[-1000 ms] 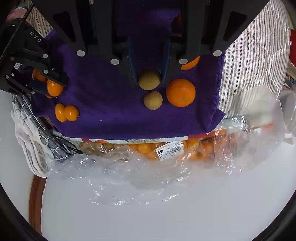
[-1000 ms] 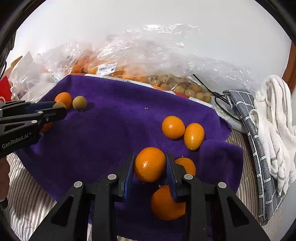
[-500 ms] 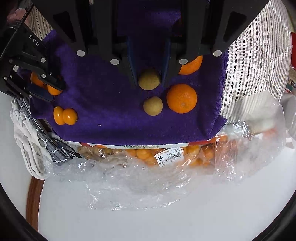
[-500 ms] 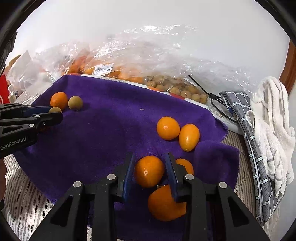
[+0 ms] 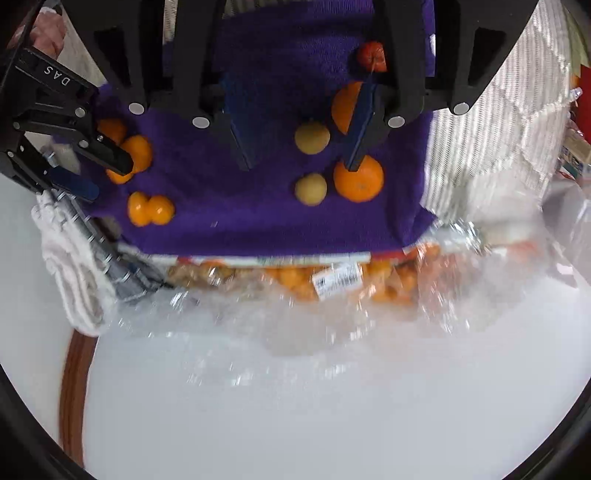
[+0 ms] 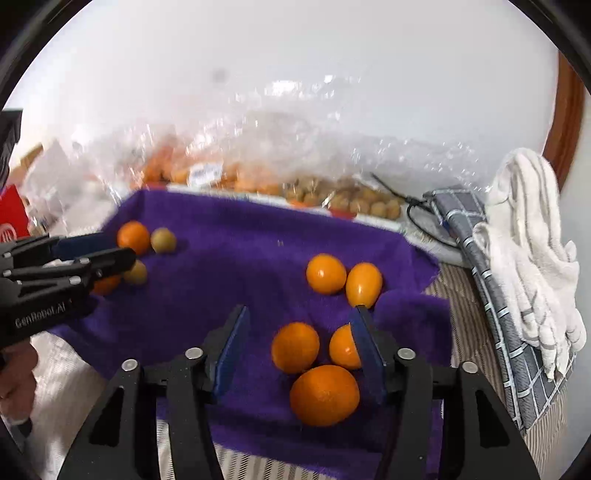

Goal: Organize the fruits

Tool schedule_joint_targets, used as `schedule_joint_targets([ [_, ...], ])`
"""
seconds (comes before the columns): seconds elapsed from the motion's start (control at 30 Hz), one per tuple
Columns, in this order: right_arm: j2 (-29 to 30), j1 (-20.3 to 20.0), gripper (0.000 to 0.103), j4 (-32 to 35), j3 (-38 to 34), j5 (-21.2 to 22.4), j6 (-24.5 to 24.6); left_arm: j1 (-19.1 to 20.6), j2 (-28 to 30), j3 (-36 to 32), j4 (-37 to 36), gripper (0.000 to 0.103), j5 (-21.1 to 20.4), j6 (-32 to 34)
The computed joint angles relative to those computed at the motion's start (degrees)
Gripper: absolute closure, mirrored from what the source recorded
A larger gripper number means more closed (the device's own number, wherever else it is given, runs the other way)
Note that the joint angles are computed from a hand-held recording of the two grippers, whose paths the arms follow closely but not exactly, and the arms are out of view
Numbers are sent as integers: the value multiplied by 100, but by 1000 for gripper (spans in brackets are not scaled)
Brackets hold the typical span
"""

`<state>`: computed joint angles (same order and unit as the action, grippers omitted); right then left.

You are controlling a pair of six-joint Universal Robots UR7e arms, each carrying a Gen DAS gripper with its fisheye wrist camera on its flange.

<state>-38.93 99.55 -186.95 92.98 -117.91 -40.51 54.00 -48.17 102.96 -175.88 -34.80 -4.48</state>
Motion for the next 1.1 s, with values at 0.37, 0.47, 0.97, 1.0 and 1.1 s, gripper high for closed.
schedule_joint_targets([
  [0.37, -1089, 378, 40, -77, 1143, -236, 818, -1105, -724, 1200, -72, 36, 1126, -842],
  [0.47, -1358, 448, 34, -294, 1526, -389, 887, -1400, -956, 1512, 408, 34, 1366, -1318],
  [0.97, -2360, 656, 5, -1452, 3058, -724, 725, -2340, -1957, 2500, 2216, 18, 1624, -3637],
  [1.0, -2414, 667, 5, -1472, 3119, -712, 743, -2378, -1997, 2528, 2259, 18, 1614, -3688],
  [1.1, -2515, 699, 5, -1541, 3232, -679, 809, -2473, -2074, 2568, 2436, 17, 1661, -3844],
])
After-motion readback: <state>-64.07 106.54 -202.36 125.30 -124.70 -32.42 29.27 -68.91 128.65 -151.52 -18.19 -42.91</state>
